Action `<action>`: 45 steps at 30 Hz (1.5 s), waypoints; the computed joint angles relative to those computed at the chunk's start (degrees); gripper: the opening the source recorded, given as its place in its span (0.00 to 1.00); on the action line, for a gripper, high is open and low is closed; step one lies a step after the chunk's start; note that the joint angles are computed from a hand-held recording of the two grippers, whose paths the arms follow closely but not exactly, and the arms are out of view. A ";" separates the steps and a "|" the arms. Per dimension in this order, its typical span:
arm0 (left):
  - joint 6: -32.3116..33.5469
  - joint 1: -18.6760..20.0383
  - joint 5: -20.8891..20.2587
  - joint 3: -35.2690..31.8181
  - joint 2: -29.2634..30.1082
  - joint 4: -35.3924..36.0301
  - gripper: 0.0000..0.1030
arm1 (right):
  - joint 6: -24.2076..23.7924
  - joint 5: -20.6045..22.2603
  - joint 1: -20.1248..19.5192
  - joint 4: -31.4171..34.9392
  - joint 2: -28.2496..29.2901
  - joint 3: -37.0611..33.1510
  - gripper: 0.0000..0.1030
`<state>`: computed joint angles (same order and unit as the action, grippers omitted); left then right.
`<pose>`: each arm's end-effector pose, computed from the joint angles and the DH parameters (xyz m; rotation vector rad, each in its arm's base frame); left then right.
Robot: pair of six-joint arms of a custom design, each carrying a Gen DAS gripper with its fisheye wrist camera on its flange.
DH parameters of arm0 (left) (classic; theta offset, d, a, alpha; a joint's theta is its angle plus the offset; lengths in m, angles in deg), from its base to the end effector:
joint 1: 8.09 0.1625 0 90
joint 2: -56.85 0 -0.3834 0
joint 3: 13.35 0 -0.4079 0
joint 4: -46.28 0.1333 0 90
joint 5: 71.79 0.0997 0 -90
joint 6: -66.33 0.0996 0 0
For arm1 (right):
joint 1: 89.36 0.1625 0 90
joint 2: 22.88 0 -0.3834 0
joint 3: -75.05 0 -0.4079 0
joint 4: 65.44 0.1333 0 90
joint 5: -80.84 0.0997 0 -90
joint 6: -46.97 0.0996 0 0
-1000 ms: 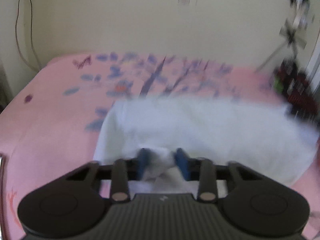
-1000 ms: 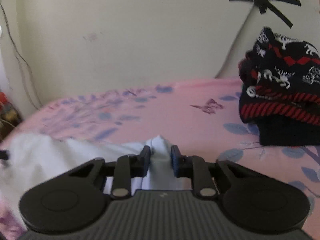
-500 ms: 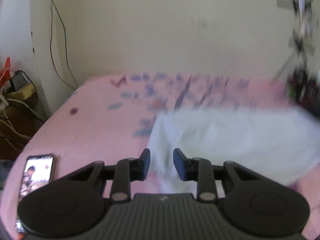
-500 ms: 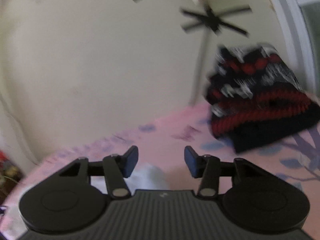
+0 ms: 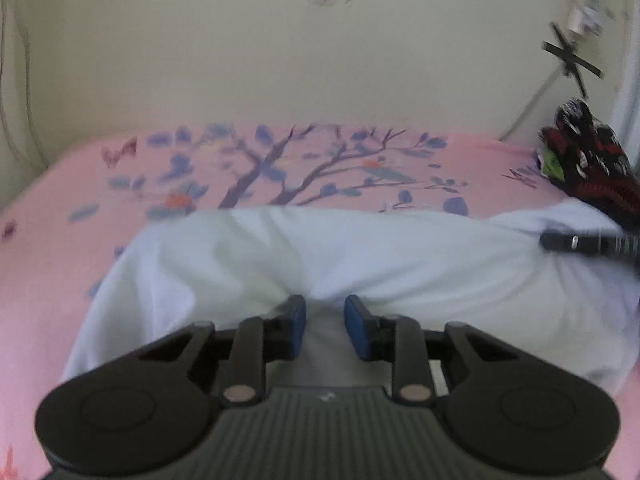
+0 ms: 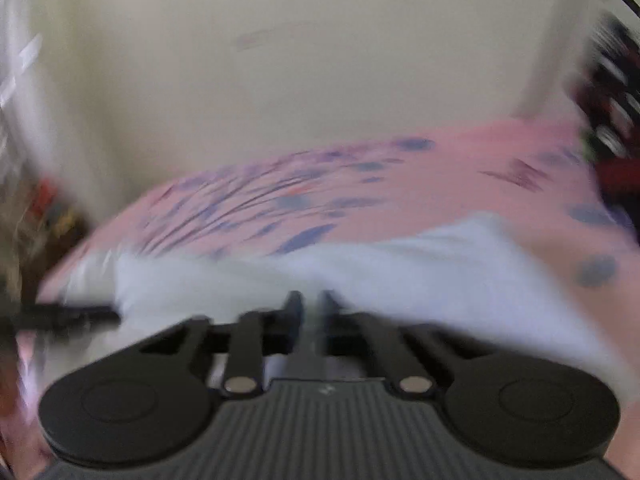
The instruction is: Fold small clothes
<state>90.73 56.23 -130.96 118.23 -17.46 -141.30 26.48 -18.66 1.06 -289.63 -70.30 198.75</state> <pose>-0.0313 -0.4905 0.1878 0.8187 2.3431 -0.9139 0.1205 -0.4915 0.0808 0.3403 -2.4770 1.3246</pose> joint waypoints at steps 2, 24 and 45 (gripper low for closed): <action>-1.62 -0.62 1.22 0.09 0.13 0.31 0.24 | 2.56 3.06 -1.48 0.83 -1.23 1.15 0.00; -6.93 -3.11 -9.55 0.42 0.36 8.61 0.29 | 12.27 20.10 -13.87 -17.07 -5.85 20.87 0.43; -11.50 2.72 -20.27 -0.04 -4.76 11.49 0.22 | 18.58 17.04 -3.93 -6.46 -5.46 12.14 0.14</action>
